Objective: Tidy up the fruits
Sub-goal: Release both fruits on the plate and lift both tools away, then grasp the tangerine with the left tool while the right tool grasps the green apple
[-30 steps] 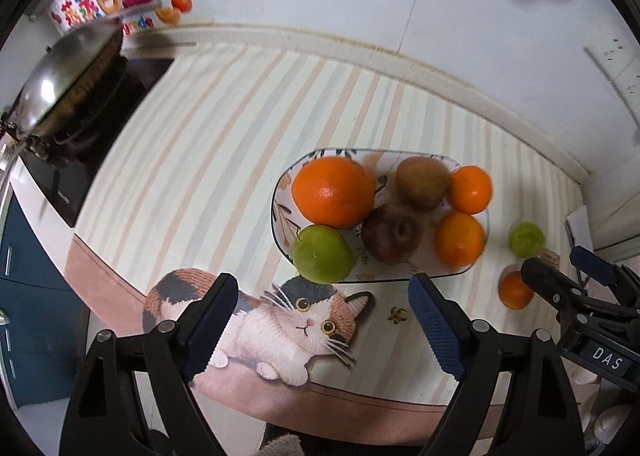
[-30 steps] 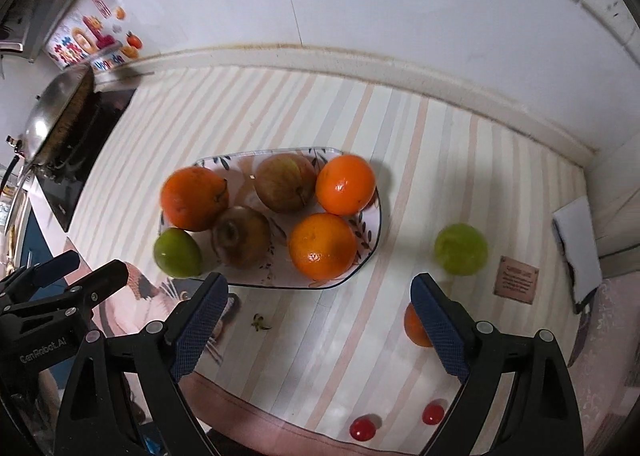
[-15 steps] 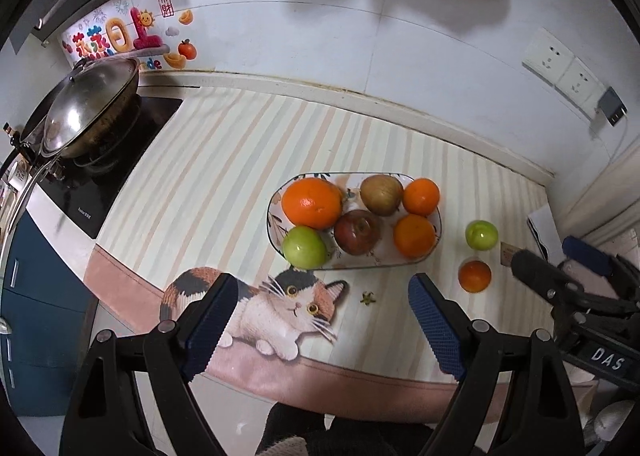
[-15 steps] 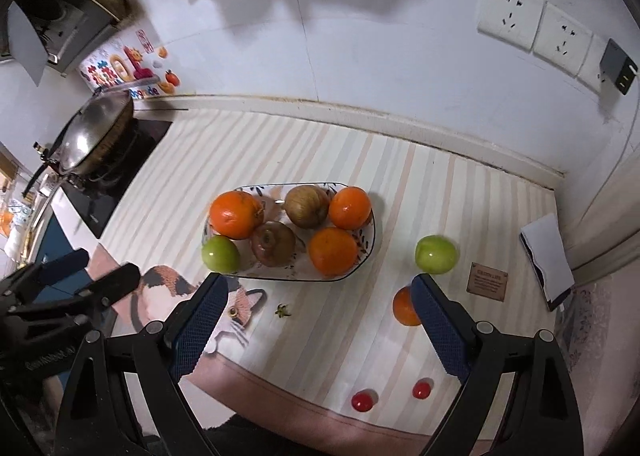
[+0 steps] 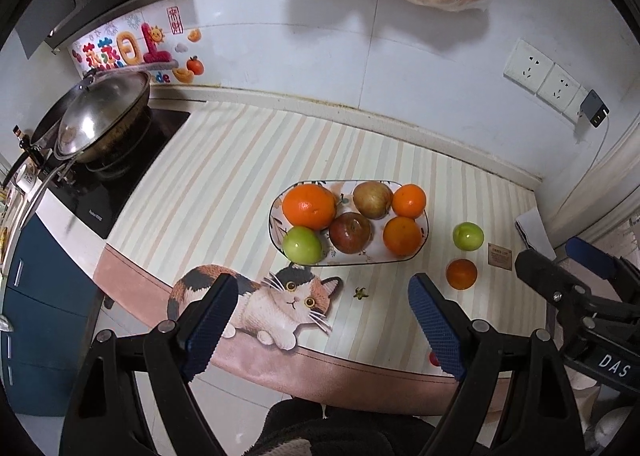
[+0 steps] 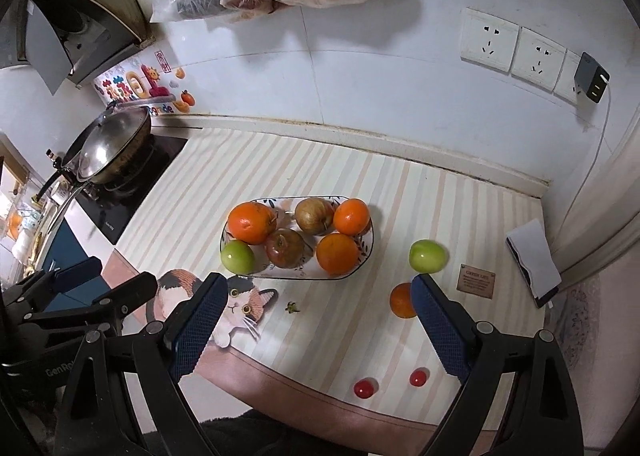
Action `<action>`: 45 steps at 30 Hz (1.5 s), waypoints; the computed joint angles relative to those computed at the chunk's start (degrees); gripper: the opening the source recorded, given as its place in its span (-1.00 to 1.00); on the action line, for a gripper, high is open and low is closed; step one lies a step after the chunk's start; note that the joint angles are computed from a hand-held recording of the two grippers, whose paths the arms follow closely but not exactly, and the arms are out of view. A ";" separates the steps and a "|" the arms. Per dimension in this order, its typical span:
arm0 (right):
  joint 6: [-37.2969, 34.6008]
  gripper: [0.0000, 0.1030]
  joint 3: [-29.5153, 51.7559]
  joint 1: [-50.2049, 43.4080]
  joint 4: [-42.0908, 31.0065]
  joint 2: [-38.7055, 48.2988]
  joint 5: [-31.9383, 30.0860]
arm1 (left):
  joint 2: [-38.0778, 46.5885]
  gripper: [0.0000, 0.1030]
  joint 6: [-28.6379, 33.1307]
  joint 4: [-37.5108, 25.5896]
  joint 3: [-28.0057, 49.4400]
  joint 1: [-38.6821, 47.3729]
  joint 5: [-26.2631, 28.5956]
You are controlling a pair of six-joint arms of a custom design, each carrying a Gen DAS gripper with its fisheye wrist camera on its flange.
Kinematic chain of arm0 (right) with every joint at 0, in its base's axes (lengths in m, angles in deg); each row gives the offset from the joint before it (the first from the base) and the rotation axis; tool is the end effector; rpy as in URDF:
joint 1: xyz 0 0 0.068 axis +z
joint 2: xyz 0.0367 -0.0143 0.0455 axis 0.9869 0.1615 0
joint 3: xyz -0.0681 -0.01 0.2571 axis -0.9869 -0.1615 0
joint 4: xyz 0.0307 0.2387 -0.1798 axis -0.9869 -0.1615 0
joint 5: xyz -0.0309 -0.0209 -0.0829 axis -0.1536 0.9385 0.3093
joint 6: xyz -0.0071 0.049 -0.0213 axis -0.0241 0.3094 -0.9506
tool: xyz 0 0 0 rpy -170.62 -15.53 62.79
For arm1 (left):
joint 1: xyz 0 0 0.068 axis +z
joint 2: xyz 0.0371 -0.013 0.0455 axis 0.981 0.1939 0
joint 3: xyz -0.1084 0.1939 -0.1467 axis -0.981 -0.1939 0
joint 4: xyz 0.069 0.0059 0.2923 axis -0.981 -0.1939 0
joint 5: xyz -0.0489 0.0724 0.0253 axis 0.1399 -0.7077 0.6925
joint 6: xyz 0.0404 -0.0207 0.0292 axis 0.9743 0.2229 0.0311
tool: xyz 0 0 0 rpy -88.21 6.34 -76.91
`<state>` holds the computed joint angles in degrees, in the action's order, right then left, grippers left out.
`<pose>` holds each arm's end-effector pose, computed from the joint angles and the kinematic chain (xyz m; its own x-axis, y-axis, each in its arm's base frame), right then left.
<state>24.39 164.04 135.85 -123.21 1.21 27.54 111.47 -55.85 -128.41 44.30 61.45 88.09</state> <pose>0.2053 0.2675 0.3758 -0.8257 0.1673 -0.5387 0.1288 0.9857 0.1088 0.2719 -0.0854 0.3736 -0.8665 0.1679 -0.4702 0.2186 0.9743 -0.0550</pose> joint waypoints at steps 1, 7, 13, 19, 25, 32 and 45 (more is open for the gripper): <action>0.18 0.84 -0.65 -0.07 0.51 -0.48 -0.39 | -0.08 0.69 -0.20 0.03 0.02 -0.15 -0.13; 1.81 0.84 -9.23 -2.64 5.51 -6.06 -3.92 | 1.03 0.69 -1.50 0.51 -0.18 -1.48 -1.13; 2.61 0.84 -24.40 -9.75 10.25 -15.32 -9.64 | 5.35 0.69 -3.67 3.48 -2.69 -7.68 -6.38; -1.82 0.84 -41.80 -22.07 17.35 -24.76 -18.18 | 13.28 0.69 -5.52 6.51 -5.55 -16.09 -9.78; -9.90 0.56 -53.02 -35.03 26.43 -25.90 -26.77 | 26.55 0.69 -7.28 7.50 -1.31 -22.29 -9.42; -18.92 0.53 -52.54 -47.38 35.01 -16.28 -33.23 | 39.53 0.69 -8.85 5.44 12.67 -24.50 -1.90; -26.09 0.53 -46.31 -55.36 35.18 -6.68 -36.24 | 60.21 0.26 -9.89 0.04 35.97 -27.63 5.27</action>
<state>-1.69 117.73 80.49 -88.03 -5.47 -8.70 171.68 -65.75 -128.36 80.27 33.82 93.37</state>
